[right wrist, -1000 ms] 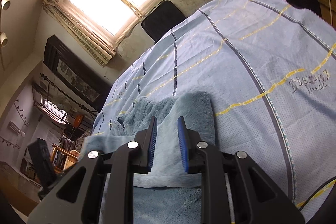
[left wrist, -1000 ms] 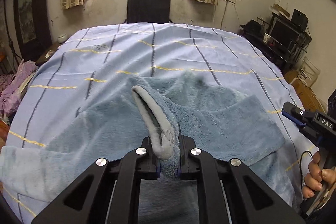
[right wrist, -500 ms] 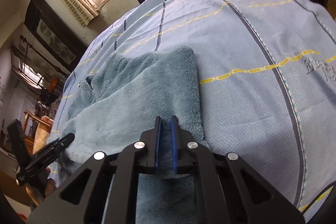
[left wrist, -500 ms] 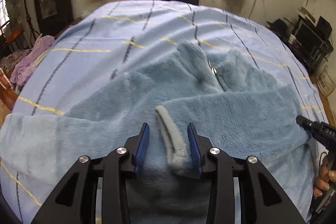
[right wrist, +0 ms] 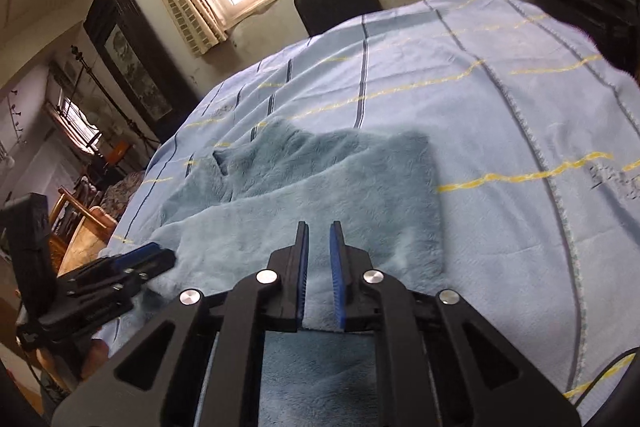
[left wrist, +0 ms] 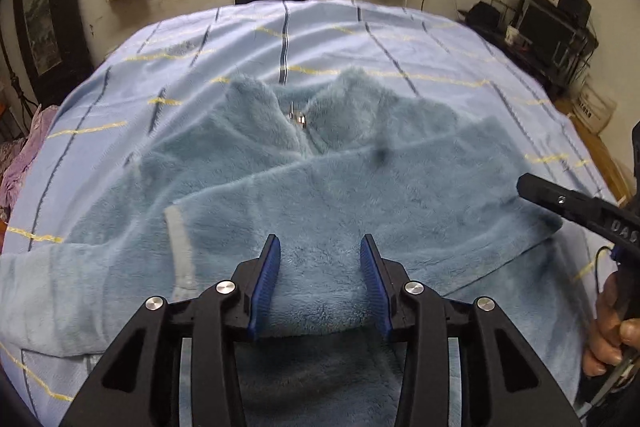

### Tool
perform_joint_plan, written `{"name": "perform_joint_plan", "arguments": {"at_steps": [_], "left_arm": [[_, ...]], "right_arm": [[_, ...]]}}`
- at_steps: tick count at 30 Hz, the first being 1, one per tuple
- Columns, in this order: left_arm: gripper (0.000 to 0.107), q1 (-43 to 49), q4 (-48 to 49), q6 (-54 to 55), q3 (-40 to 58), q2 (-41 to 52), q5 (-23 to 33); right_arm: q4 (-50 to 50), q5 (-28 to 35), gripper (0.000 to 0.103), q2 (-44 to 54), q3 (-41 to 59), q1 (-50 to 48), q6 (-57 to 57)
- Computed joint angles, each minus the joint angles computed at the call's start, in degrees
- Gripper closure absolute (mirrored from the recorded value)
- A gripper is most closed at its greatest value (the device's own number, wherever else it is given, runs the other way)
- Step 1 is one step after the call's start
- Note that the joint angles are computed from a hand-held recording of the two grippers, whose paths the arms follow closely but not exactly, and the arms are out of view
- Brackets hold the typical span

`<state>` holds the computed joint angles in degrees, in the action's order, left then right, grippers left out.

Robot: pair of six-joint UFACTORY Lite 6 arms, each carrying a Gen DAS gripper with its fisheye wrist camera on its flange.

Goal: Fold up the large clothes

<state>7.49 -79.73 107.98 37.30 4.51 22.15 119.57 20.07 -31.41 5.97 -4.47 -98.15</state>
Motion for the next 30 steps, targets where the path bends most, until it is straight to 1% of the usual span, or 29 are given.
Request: {"name": "perform_joint_plan", "arguments": {"at_steps": [1, 3, 5, 7, 10, 12, 13, 15, 16, 18, 20, 21, 23, 24, 26, 28, 30], "left_arm": [[0.064, -0.10, -1.39, 1.41, 0.97, 2.44, -0.38], [0.061, 1.32, -5.32, 6.64, 1.36, 4.58, 1.09], [0.061, 1.45, -7.75, 9.87, 0.70, 4.49, 1.18], [0.061, 1.17, -8.14, 10.06, 0.23, 3.96, 0.80], [0.061, 4.41, 0.94, -0.39, 2.10, 3.60, 3.62], [0.061, 8.59, 6.16, -6.26, 3.84, 3.18, 7.20], [0.061, 12.37, 8.51, -8.41, 4.75, 2.85, 9.78], [0.061, 17.79, 11.73, -10.62, 6.33, 2.60, 13.25], [0.061, 22.12, 12.40, -10.31, 6.79, 2.23, 14.23], [0.061, 27.75, 13.69, -10.20, 8.65, 3.26, 15.90], [0.061, 35.08, 16.04, -11.99, 13.39, 7.09, 17.90], [0.061, 37.02, 17.05, -13.63, 15.85, 8.99, 18.37], [0.061, 42.05, 20.48, -19.67, 23.84, 15.49, 19.40], [0.061, 43.67, 21.88, -22.15, 27.52, 18.49, 19.89], [0.062, 47.04, 24.36, -28.16, 35.89, 25.49, 20.82], [0.062, 48.75, 26.76, -33.05, 42.42, 30.74, 21.42], [0.062, 49.60, 28.00, -36.79, 47.85, 35.23, 22.66]], "right_arm": [[-0.33, 2.06, 0.091, 2.18, 0.29, -1.08, -0.14], [-1.55, 5.72, 0.091, 7.50, 1.67, -2.88, 0.30], [-1.53, 6.83, 0.092, 13.54, 3.63, -3.23, -0.22], [-0.78, 8.69, 0.093, 19.10, 5.17, -4.08, -1.80], [-4.37, 11.63, 0.094, 20.73, 5.57, -7.20, -0.41], [-5.71, 13.23, 0.094, 21.15, 5.46, -8.80, -0.04], [-5.96, 13.62, 0.094, 21.04, 5.27, -9.19, -0.10], [-6.10, 13.80, 0.093, 21.18, 5.37, -9.36, -0.15], [-6.79, 13.77, 0.093, 20.83, 5.27, -9.63, 0.24], [-7.33, 14.16, 0.093, 21.31, 5.58, -10.19, 0.35], [-8.59, 14.56, 0.093, 20.86, 5.38, -11.01, 1.28], [-9.07, 14.76, 0.093, 20.61, 5.28, -11.38, 1.66], [-10.24, 14.62, 0.091, 18.59, 4.50, -11.98, 3.06], [-10.62, 14.38, 0.089, 16.91, 3.84, -12.13, 3.81], [-11.50, 13.25, 0.076, 11.25, 1.85, -12.05, 5.77], [-11.86, 10.40, 0.072, 4.67, 0.10, -10.50, 7.81], [-12.83, 7.93, 0.071, -0.46, -0.93, -9.07, 9.83]]}}
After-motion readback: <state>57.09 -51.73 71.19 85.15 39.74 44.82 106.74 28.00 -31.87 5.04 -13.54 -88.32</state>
